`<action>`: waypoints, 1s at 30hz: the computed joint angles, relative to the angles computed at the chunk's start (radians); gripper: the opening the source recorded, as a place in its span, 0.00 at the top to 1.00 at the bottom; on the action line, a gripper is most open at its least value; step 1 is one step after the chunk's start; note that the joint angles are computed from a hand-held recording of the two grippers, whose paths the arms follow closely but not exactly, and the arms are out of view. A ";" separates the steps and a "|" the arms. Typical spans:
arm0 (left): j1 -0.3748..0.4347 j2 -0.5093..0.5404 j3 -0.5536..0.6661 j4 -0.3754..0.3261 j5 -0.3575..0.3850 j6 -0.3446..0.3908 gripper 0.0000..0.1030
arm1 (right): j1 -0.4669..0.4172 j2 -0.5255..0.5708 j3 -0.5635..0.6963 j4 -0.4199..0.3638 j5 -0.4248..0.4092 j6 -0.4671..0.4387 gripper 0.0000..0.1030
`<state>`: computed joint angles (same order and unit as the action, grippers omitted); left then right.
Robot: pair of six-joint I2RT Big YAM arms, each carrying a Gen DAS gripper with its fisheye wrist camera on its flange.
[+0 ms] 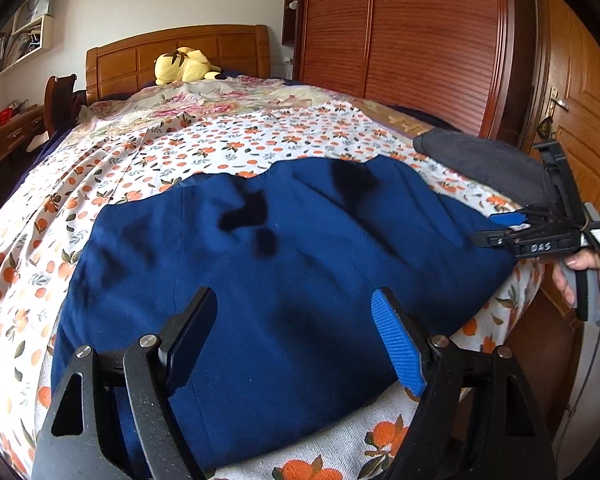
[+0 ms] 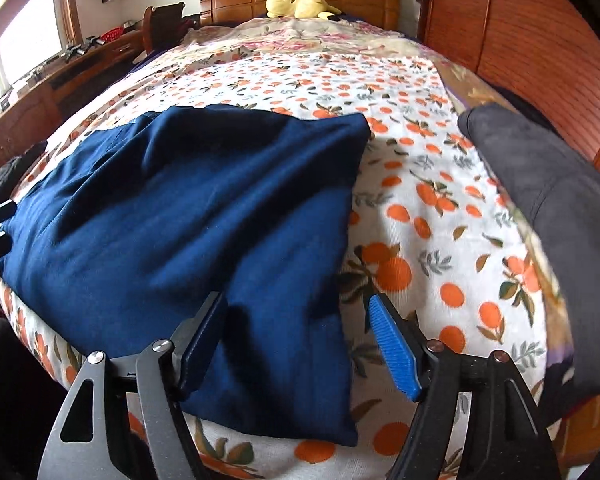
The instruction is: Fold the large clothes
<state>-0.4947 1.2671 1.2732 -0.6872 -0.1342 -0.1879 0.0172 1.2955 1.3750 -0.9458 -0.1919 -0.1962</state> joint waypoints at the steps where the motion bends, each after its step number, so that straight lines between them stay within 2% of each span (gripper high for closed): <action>1: -0.003 0.005 0.002 -0.005 -0.007 -0.001 0.22 | -0.006 0.002 -0.001 -0.007 -0.020 0.001 0.27; 3: -0.013 0.010 0.003 -0.014 -0.031 -0.006 0.22 | -0.017 0.005 -0.004 -0.011 -0.080 -0.018 0.27; 5: -0.017 0.014 0.000 -0.023 -0.035 -0.029 0.22 | -0.014 0.004 -0.018 -0.019 -0.133 -0.089 0.27; 7: -0.021 0.022 0.002 -0.040 -0.026 -0.049 0.22 | -0.003 -0.008 -0.044 0.011 -0.112 -0.101 0.27; 10: -0.035 0.030 0.004 -0.062 -0.046 -0.049 0.22 | -0.018 -0.009 -0.047 0.010 -0.146 -0.094 0.29; 14: -0.031 0.028 -0.007 -0.047 -0.032 -0.052 0.22 | -0.025 -0.006 -0.055 0.013 -0.167 -0.087 0.32; 15: -0.030 0.030 -0.009 -0.044 -0.031 -0.053 0.22 | -0.025 -0.007 -0.054 0.009 -0.173 -0.082 0.34; 16: -0.026 0.033 -0.010 -0.043 -0.030 -0.053 0.22 | -0.024 -0.012 -0.057 0.010 -0.181 -0.077 0.42; 18: -0.025 0.040 -0.011 -0.048 -0.040 -0.056 0.22 | -0.031 -0.015 -0.057 0.022 -0.198 -0.066 0.67; 20: -0.028 0.035 -0.016 -0.044 -0.042 -0.056 0.22 | -0.036 -0.029 -0.056 0.034 -0.234 -0.053 0.76; 25: -0.018 -0.012 -0.037 -0.038 -0.031 -0.076 0.22 | -0.031 -0.069 -0.031 0.093 -0.292 0.008 0.80; 30: 0.012 -0.081 -0.047 -0.037 -0.024 -0.071 0.22 | 0.050 -0.086 0.018 0.168 -0.322 0.065 0.83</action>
